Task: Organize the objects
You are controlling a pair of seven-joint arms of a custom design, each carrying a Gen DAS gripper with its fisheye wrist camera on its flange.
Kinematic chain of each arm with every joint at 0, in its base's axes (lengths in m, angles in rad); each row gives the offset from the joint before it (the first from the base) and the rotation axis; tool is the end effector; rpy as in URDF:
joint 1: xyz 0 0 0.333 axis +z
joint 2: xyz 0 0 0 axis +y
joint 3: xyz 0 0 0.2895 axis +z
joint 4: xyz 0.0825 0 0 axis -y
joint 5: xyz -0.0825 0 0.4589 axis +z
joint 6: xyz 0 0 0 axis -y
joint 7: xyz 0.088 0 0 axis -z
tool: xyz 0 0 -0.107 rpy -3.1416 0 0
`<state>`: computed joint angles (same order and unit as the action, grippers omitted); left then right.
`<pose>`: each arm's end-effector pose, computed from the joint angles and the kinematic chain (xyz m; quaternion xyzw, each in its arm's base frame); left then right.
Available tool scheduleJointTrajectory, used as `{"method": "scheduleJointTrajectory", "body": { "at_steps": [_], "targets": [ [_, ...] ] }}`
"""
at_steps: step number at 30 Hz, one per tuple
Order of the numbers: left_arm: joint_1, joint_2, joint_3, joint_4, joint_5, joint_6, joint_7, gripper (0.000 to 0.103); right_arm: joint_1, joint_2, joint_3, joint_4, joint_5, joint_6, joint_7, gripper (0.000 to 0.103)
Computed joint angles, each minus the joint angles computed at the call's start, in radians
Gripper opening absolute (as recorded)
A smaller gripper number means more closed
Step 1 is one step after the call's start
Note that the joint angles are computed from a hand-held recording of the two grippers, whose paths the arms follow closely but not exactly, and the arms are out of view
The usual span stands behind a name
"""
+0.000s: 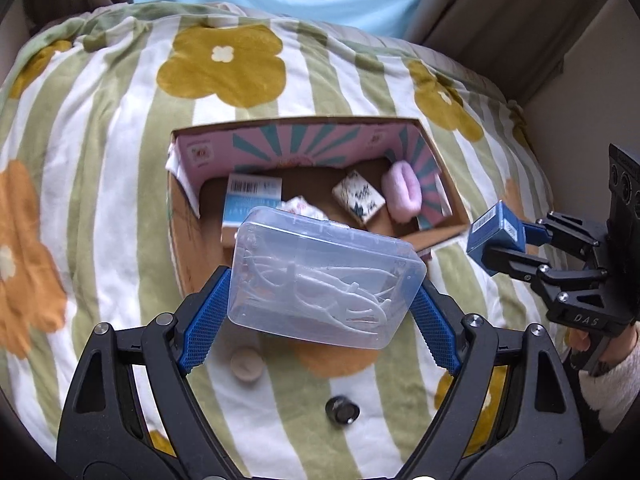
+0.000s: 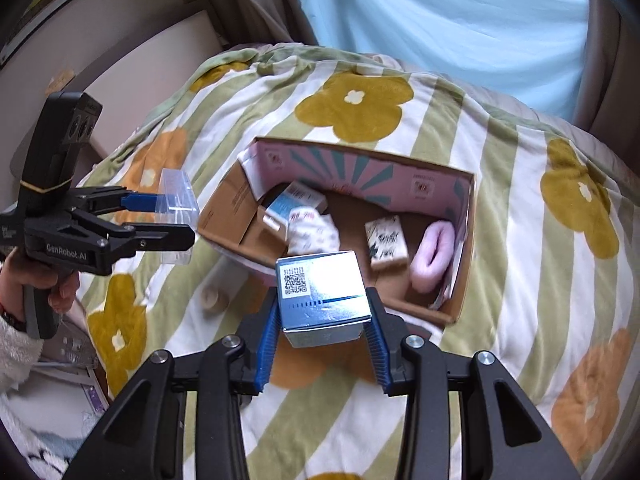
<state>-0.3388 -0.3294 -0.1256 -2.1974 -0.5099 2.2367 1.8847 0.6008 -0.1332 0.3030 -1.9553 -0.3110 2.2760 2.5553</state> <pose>0.5013 -0.2712 0.5115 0.4764 -0.8364 0.2686 0.0374 0.3942 0.4989 0.5366 -0.7062 0.6553 -0.1202 0.2398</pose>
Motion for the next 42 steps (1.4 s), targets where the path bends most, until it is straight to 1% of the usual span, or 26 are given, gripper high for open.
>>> {"method": "scheduleJointTrajectory", "body": {
  "at_steps": [1,3,8,11,13,17,22,25,28,31,33,34,35,36,37,38,39,41,42],
  "targets": [
    [0.002,0.033,-0.005,0.028,0.004,0.01,-0.015,0.085,-0.005,0.025,-0.001,0.03,-0.009,-0.031,0.004,0.037],
    [0.007,0.091,-0.014,0.077,0.006,0.018,-0.032,0.085,-0.009,0.057,-0.013,0.063,-0.013,-0.051,0.012,0.037],
    [0.033,0.237,-0.061,0.199,0.084,0.033,-0.097,0.085,-0.018,0.111,-0.053,0.093,0.016,-0.04,0.044,0.037],
    [0.048,0.323,-0.085,0.273,0.122,0.002,-0.153,0.085,-0.022,0.146,-0.072,0.114,0.01,-0.055,0.079,0.037],
    [0.057,0.371,-0.099,0.312,0.131,-0.008,-0.178,0.085,-0.027,0.156,-0.086,0.105,0.029,-0.026,0.097,0.037],
    [0.067,0.414,-0.123,0.34,0.172,0.001,-0.208,0.085,-0.034,0.172,-0.103,0.1,0.044,-0.006,0.118,0.037],
    [0.073,0.446,-0.138,0.358,0.215,0.0,-0.235,0.085,-0.038,0.195,-0.114,0.114,0.055,0.006,0.09,0.037],
    [0.073,0.453,-0.143,0.36,0.252,0.007,-0.238,0.085,-0.038,0.21,-0.12,0.127,0.054,0.002,0.082,0.037],
    [0.071,0.457,-0.145,0.361,0.286,0.014,-0.248,0.085,-0.04,0.214,-0.126,0.125,0.066,0.018,0.083,0.037],
    [0.073,0.461,-0.147,0.362,0.291,0.022,-0.246,0.085,-0.045,0.221,-0.13,0.125,0.101,0.031,0.079,0.037],
    [0.072,0.465,-0.149,0.364,0.301,0.024,-0.248,0.085,-0.045,0.229,-0.133,0.132,0.108,0.024,0.086,0.038],
    [0.072,0.463,-0.15,0.361,0.298,0.031,-0.247,0.086,-0.043,0.23,-0.135,0.136,0.098,0.017,0.1,0.042],
    [0.073,0.46,-0.15,0.356,0.294,0.035,-0.247,0.09,-0.042,0.231,-0.136,0.139,0.093,0.009,0.109,0.045],
    [0.073,0.457,-0.15,0.352,0.294,0.036,-0.252,0.103,-0.04,0.231,-0.137,0.143,0.085,-0.005,0.122,0.059],
    [0.075,0.448,-0.151,0.34,0.282,0.048,-0.249,0.103,-0.038,0.23,-0.138,0.146,0.073,-0.019,0.139,0.078],
    [0.077,0.441,-0.151,0.332,0.267,0.053,-0.242,0.103,-0.037,0.226,-0.139,0.145,0.06,-0.025,0.154,0.083],
    [0.078,0.436,-0.15,0.326,0.263,0.052,-0.239,0.103,-0.036,0.217,-0.139,0.136,0.042,-0.02,0.172,0.086],
    [0.075,0.427,-0.148,0.319,0.273,0.047,-0.244,0.103,-0.039,0.199,-0.138,0.116,0.03,0.001,0.194,0.087],
    [0.075,0.42,-0.147,0.311,0.271,0.049,-0.24,0.103,-0.041,0.193,-0.136,0.109,0.033,0.008,0.2,0.089]
  ]
}}
